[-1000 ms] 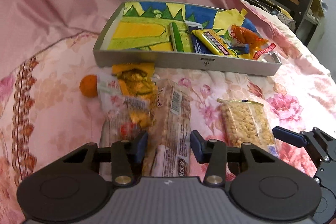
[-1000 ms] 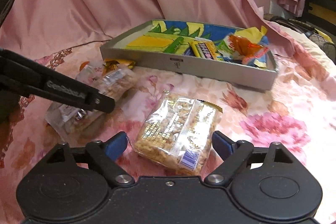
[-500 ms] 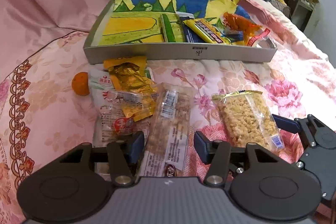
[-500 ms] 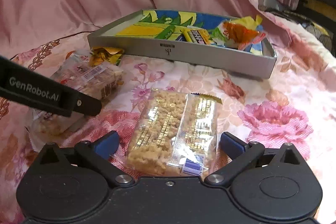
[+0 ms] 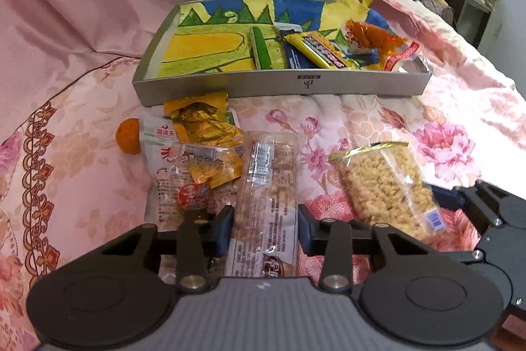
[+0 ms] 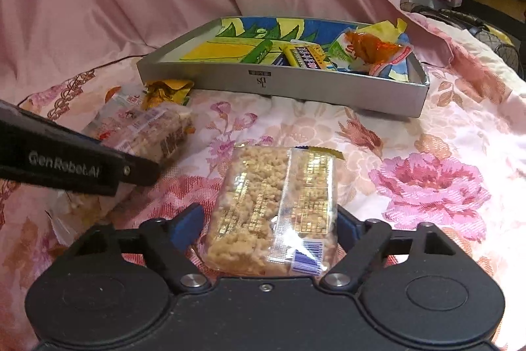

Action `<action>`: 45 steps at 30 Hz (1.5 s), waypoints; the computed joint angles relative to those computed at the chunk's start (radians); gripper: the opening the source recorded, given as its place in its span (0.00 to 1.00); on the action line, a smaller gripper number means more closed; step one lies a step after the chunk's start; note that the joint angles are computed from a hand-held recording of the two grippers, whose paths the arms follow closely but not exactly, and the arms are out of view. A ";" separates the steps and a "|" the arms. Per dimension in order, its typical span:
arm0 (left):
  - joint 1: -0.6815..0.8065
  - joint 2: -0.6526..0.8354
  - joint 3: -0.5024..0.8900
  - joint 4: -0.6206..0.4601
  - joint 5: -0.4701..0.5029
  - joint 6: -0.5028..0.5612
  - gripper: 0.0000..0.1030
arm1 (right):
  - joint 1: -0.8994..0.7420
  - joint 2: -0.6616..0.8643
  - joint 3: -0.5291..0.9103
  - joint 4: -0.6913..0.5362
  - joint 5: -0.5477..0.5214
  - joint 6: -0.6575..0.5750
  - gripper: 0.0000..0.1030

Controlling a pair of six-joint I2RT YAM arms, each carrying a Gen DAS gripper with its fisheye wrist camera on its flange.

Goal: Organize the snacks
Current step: 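Grasp the clear granola-bar pack with the left tool while the right tool grasps the rice-cracker pack, then carry the granola-bar pack and rice-cracker pack into the tray with both tools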

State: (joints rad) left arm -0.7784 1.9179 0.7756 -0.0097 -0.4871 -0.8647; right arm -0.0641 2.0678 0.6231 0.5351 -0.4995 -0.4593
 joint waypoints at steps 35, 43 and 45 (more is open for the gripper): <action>0.251 -0.035 0.275 -0.088 -0.097 0.084 0.42 | 0.010 0.107 0.133 0.519 -0.090 0.219 0.73; 0.356 0.197 0.507 -0.051 -0.047 0.121 0.42 | 0.039 0.309 0.524 0.344 -0.103 0.289 0.73; 0.373 0.254 0.562 -0.051 -0.019 0.122 0.42 | 0.047 0.355 0.595 0.298 -0.105 0.285 0.73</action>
